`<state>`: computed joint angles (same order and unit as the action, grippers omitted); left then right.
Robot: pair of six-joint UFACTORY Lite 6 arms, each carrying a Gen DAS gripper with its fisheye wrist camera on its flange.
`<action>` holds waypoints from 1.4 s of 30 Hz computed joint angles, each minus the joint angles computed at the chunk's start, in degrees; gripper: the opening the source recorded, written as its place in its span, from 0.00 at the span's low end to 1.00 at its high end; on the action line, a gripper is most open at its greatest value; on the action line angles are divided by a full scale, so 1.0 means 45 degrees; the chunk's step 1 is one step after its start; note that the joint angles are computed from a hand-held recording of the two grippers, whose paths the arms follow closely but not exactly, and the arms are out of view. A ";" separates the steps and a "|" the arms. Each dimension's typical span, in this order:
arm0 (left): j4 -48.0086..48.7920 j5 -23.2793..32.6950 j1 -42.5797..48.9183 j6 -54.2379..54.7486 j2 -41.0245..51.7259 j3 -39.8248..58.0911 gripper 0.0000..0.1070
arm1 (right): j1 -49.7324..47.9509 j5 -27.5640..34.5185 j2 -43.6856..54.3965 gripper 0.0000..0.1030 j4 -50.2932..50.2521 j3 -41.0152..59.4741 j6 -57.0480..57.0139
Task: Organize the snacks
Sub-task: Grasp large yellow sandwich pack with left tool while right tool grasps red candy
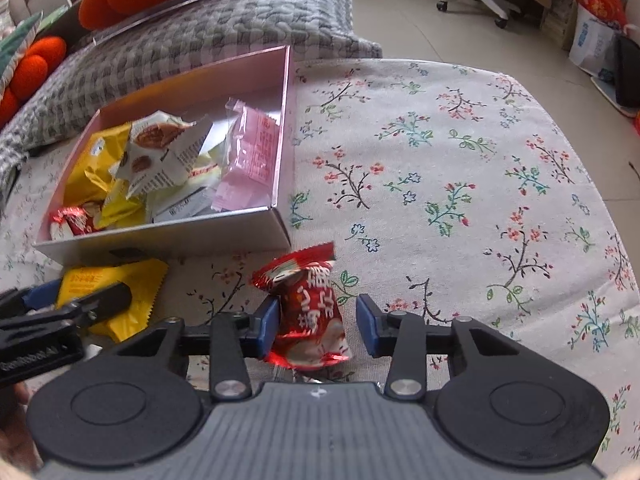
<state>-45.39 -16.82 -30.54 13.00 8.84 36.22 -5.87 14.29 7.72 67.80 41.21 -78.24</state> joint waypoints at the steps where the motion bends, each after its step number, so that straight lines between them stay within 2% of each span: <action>1: 0.0007 0.0065 0.0029 -0.0031 -0.0090 -0.0027 0.69 | 0.0104 -0.0137 0.0055 0.27 0.0055 0.0013 -0.0112; 4: 0.0861 0.0444 0.0356 -0.0866 -0.0541 -0.0216 0.63 | 0.0095 0.0128 0.0055 0.23 0.0264 0.0038 -0.0277; 7: 0.1455 0.0581 0.0483 -0.1475 -0.0750 -0.0352 0.62 | -0.0009 0.0674 -0.0266 0.22 0.0029 -0.0046 0.0123; 14: 0.0457 0.0404 0.0103 -0.0083 -0.0561 -0.0175 0.64 | -0.0280 0.1237 -0.1072 0.22 0.0328 -0.0363 0.0032; 17: -0.0033 0.0301 -0.0197 0.0857 -0.0087 0.0127 0.74 | -0.0385 0.1368 -0.1371 0.22 0.0623 -0.0496 -0.0240; 18: -0.0180 0.0211 -0.0327 0.1139 0.0143 0.0233 0.80 | -0.0414 0.1439 -0.1428 0.22 0.0760 -0.0536 -0.0340; 23: 0.0476 -0.0367 -0.0793 0.0787 0.0997 0.0519 0.96 | -0.0785 0.2053 -0.1841 0.22 0.1016 -0.0735 -0.0499; 29: -0.3568 -0.1600 -0.2145 0.5121 0.2124 0.1245 0.96 | -0.1190 0.2479 -0.2087 0.22 0.1312 -0.0742 -0.0777; 35: -0.3407 -0.1657 -0.2199 0.4960 0.1814 0.0951 0.92 | -0.1386 0.2848 -0.2284 0.22 0.1637 -0.0793 -0.1070; 38: -0.3785 -0.1717 -0.2288 0.5286 0.1596 0.0865 0.81 | -0.1476 0.2963 -0.2359 0.22 0.1675 -0.0807 -0.1133; 42: -0.3629 -0.1557 -0.2158 0.5159 0.1421 0.0808 0.78 | -0.1739 0.3286 -0.2347 0.22 0.1782 -0.0776 -0.1230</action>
<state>-61.73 -23.82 -40.25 36.21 15.23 39.86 -13.69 29.08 -2.84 75.82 37.72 -83.78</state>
